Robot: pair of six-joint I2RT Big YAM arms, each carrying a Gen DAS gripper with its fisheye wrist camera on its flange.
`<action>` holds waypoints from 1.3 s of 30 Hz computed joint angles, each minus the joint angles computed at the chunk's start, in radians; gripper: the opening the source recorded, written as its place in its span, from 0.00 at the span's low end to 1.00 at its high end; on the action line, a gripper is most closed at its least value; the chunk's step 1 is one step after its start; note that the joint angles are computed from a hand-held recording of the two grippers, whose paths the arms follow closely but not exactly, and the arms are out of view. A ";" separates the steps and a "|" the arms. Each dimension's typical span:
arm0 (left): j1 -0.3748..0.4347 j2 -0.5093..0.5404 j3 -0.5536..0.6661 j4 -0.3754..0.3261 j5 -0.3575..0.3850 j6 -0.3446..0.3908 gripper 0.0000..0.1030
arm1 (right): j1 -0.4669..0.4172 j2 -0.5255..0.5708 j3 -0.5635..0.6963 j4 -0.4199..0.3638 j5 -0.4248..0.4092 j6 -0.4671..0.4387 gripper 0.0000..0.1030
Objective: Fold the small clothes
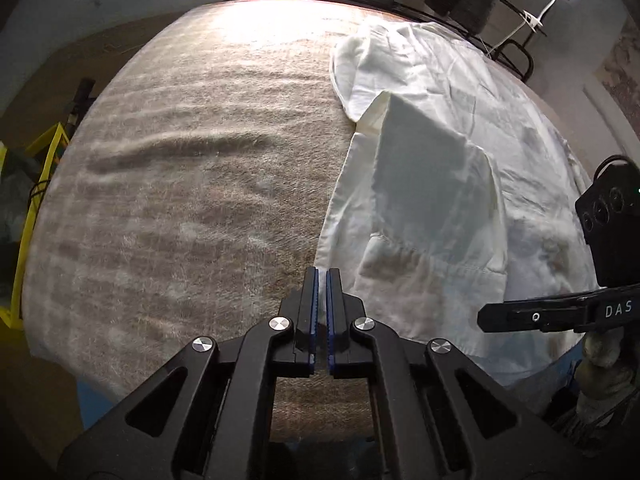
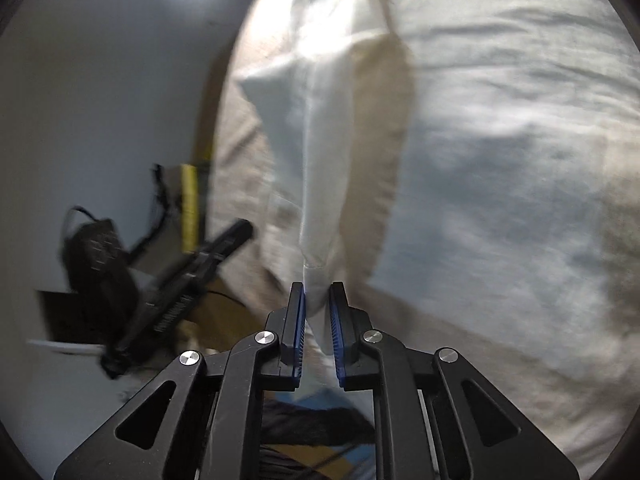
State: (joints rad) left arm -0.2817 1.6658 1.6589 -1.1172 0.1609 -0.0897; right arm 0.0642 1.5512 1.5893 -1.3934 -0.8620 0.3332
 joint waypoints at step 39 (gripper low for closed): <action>-0.009 0.014 -0.006 0.020 -0.004 -0.031 0.60 | 0.024 0.020 0.161 -0.108 0.189 -0.242 0.38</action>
State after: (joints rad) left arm -0.2904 1.6803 1.6534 -1.0970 0.1565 -0.1203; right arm 0.0882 1.5713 1.7502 -1.5018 -0.6730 0.0909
